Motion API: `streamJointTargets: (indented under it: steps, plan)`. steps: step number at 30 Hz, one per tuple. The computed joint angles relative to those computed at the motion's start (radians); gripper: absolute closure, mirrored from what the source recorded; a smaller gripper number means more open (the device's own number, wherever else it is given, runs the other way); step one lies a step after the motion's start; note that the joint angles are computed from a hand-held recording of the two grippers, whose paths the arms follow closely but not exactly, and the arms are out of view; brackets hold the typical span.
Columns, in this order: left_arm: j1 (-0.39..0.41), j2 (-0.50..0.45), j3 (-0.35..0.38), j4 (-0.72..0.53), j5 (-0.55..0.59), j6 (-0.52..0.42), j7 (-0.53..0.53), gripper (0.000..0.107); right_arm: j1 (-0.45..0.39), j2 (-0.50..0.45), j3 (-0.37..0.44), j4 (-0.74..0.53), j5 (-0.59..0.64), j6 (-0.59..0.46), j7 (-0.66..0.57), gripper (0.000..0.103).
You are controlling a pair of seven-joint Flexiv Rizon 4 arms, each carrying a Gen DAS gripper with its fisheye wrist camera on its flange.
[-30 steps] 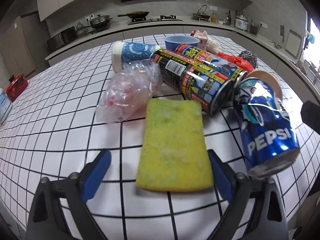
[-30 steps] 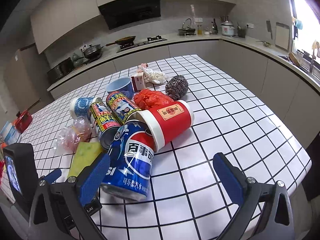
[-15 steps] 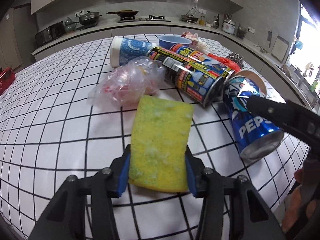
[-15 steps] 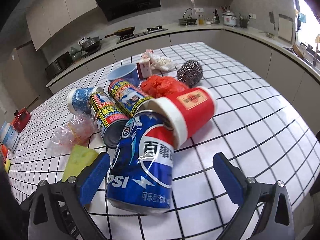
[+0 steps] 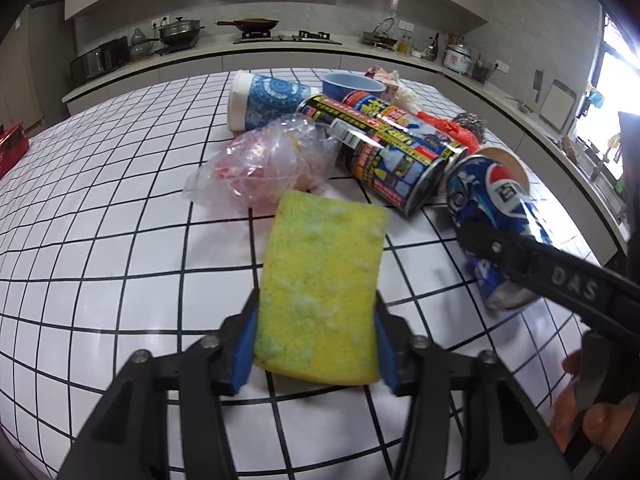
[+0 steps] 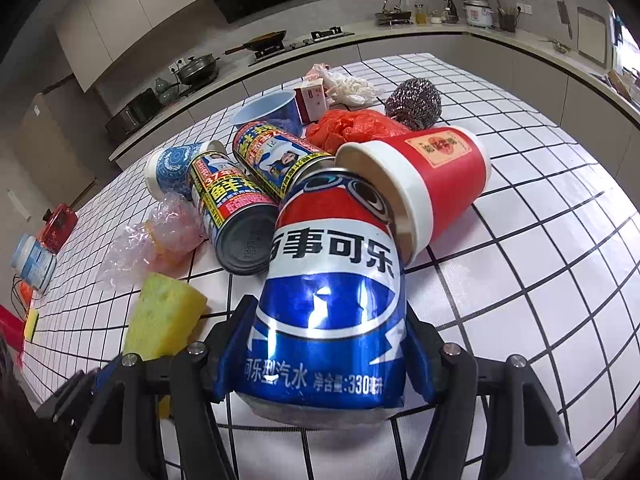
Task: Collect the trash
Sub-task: 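Grasp the yellow sponge with left tool while right tool grasps the Pepsi can, then lift sponge and Pepsi can with both tools and carry toward the bucket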
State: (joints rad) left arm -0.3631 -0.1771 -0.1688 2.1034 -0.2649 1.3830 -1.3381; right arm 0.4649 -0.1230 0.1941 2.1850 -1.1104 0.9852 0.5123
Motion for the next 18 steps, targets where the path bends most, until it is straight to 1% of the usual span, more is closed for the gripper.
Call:
streamJointTargets:
  steps: [1,3,5,6,7,8,10,11,13,15,18]
  plan:
    - [-0.010,-0.005,0.017,-0.010,0.030,-0.008,-0.032,0.040,0.001,0.003,0.002,0.001,0.005,-0.002,-0.007,0.034]
    - [-0.016,-0.019,0.029,-0.039,0.066,-0.041,-0.062,0.033,0.007,0.012,0.011,0.007,0.015,-0.023,-0.019,0.034]
    - [-0.017,-0.034,0.030,-0.054,0.090,-0.035,-0.070,0.033,0.010,0.017,0.017,0.012,0.025,-0.028,-0.030,0.034]
    - [-0.004,-0.031,0.012,-0.042,0.065,-0.022,-0.043,0.034,0.009,0.017,0.016,0.015,0.023,-0.025,-0.028,0.034]
    - [0.015,-0.032,-0.016,-0.032,0.021,-0.013,0.000,0.046,0.008,0.019,0.016,0.018,0.023,-0.024,-0.027,0.034]
    - [0.012,-0.036,-0.015,-0.033,0.020,-0.002,0.002,0.050,0.008,0.018,0.016,0.020,0.023,-0.022,-0.031,0.034]
    - [0.022,-0.032,-0.031,-0.023,-0.019,0.000,0.033,0.056,0.007,0.019,0.015,0.022,0.017,-0.020,-0.031,0.034]
    - [0.021,-0.029,-0.031,-0.019,-0.025,0.004,0.037,0.058,0.005,0.017,0.013,0.020,0.015,-0.017,-0.033,0.034]
    - [0.020,-0.022,-0.034,-0.008,-0.041,0.016,0.049,0.065,-0.001,0.017,0.008,0.024,0.000,0.006,-0.026,0.034]
    - [0.029,-0.011,-0.055,0.011,-0.091,0.036,0.082,0.069,-0.004,0.018,0.007,0.027,-0.014,0.020,-0.019,0.035]
    - [0.033,0.005,-0.078,0.028,-0.162,0.058,0.129,0.071,-0.001,0.030,0.011,0.024,-0.042,0.007,-0.021,0.035]
